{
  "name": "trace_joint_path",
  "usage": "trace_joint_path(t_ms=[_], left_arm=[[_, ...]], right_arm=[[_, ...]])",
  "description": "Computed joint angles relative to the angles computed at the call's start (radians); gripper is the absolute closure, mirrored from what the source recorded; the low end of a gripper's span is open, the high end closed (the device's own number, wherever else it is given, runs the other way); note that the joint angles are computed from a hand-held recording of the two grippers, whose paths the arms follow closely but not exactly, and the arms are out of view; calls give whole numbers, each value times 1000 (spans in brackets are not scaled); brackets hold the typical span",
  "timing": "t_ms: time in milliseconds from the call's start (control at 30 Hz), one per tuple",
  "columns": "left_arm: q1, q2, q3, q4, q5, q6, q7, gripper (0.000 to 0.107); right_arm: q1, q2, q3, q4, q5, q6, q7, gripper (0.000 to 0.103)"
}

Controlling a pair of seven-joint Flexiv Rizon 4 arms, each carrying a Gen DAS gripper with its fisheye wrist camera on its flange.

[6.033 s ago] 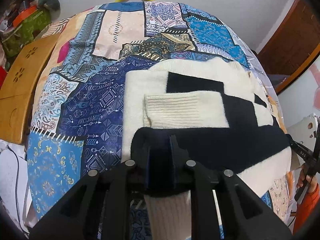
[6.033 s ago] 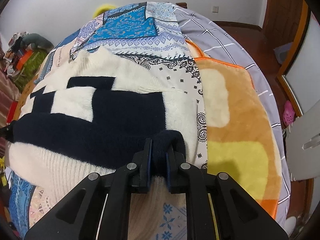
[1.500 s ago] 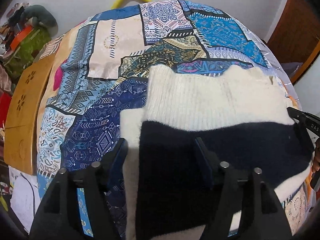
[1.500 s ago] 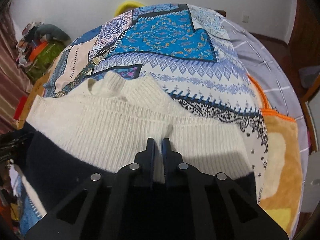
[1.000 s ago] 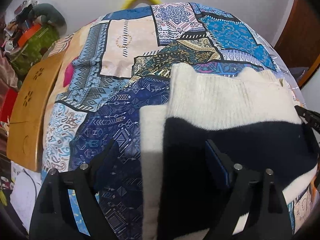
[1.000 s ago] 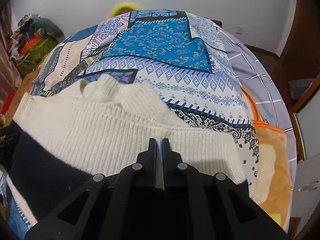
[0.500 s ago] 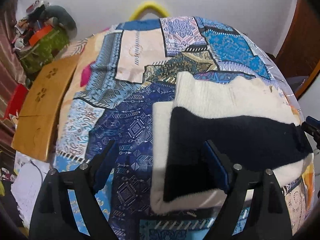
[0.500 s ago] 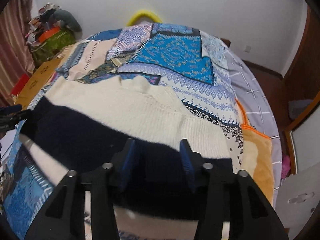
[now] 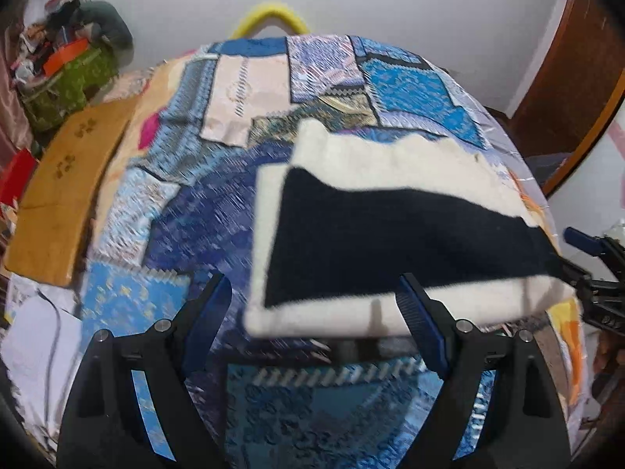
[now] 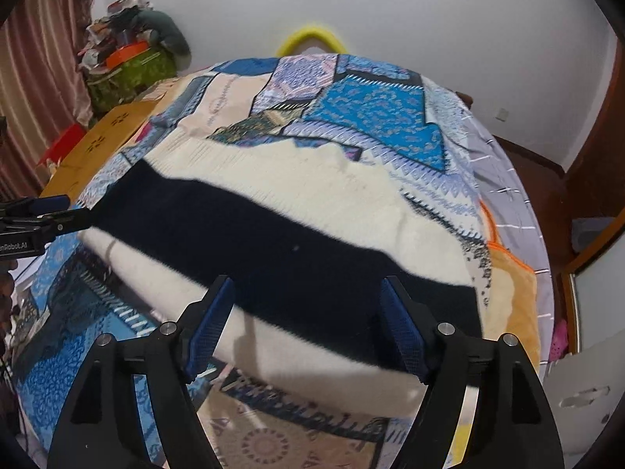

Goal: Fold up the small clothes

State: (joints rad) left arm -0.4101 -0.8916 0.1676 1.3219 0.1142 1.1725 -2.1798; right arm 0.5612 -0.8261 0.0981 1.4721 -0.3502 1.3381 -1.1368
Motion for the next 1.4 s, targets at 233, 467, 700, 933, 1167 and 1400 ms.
trace_joint_path(t_ms=[233,467,700,933,1167,1400], left_arm=[[53,-7,-97,44,-83,11,49,21],[192,-19,-297,143,-268,108,194,18],[233,-60,-360,160,-413,187,254,19],[227,-102,-365,91,-467,176,300,20],[248,-128,-395,67,-508,190,330,63],[163,-102,-255,44,-450,195,272,84]], right_arm=[[-20,-38,66,-45,38,-57,-48,29],[-22,-80,89,-94,79,-103,-91,29],[-25,-96,94,-104,102,-80,-122,24],[-21,-101,87,-107,105,-73,-138,23],[-20,-100,86,-110,106,-76,-146,23],[-11,-90,74,-109,103,-79,-134,23]])
